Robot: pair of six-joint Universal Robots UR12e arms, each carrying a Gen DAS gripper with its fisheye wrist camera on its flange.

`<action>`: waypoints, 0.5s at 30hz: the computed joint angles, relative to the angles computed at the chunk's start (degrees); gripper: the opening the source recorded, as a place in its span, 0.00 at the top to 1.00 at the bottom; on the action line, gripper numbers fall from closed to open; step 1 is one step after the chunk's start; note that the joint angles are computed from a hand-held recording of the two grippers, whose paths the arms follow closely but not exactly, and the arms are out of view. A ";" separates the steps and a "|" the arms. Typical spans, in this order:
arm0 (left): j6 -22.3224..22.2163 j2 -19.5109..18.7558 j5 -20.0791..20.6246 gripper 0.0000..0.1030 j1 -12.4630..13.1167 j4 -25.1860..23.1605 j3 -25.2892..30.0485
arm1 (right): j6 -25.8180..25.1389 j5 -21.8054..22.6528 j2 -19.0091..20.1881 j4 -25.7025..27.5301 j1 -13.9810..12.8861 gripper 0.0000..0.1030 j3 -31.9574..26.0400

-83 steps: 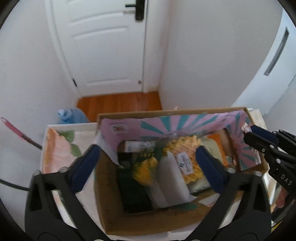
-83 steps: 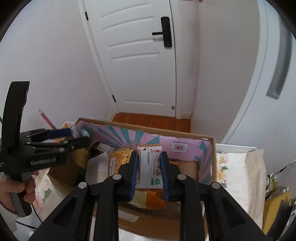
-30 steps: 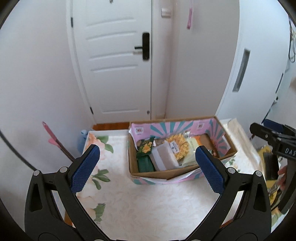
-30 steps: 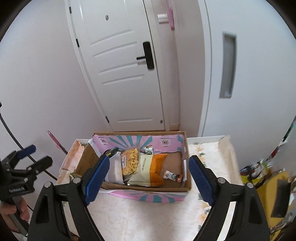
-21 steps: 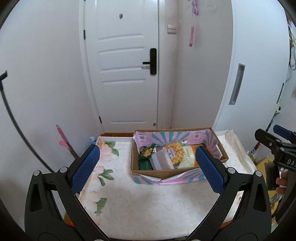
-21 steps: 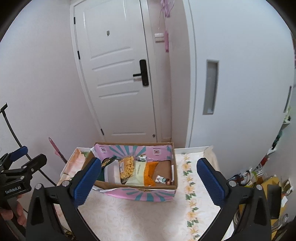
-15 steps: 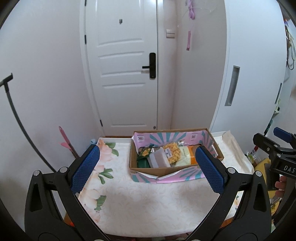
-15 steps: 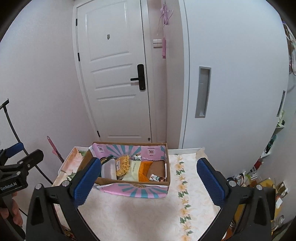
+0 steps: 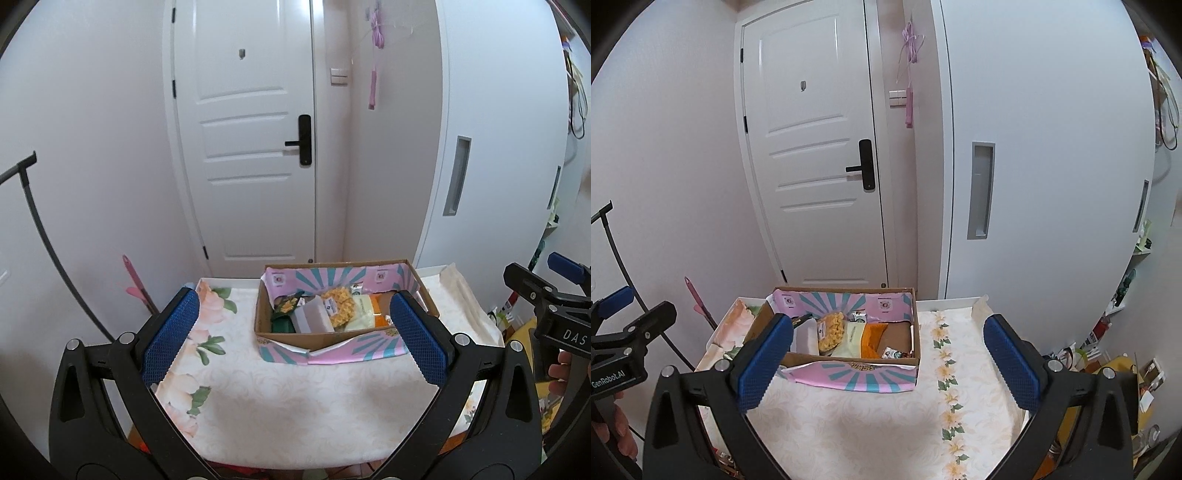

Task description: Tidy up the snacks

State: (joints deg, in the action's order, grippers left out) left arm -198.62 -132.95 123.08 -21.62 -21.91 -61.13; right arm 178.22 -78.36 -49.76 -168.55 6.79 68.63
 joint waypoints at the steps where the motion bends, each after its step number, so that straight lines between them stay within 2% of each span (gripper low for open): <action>1: 0.05 -0.05 0.09 0.00 -0.03 0.12 0.06 | -0.09 -0.12 0.00 -0.13 0.02 0.01 0.02; 15: -0.06 -0.40 0.50 0.00 -0.13 0.46 0.63 | -0.65 -0.49 0.20 -0.13 0.05 0.01 -0.16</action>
State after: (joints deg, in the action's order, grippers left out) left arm -198.68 -133.35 123.58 -21.75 -21.45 -60.49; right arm 177.57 -78.85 -49.56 -168.68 6.84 68.46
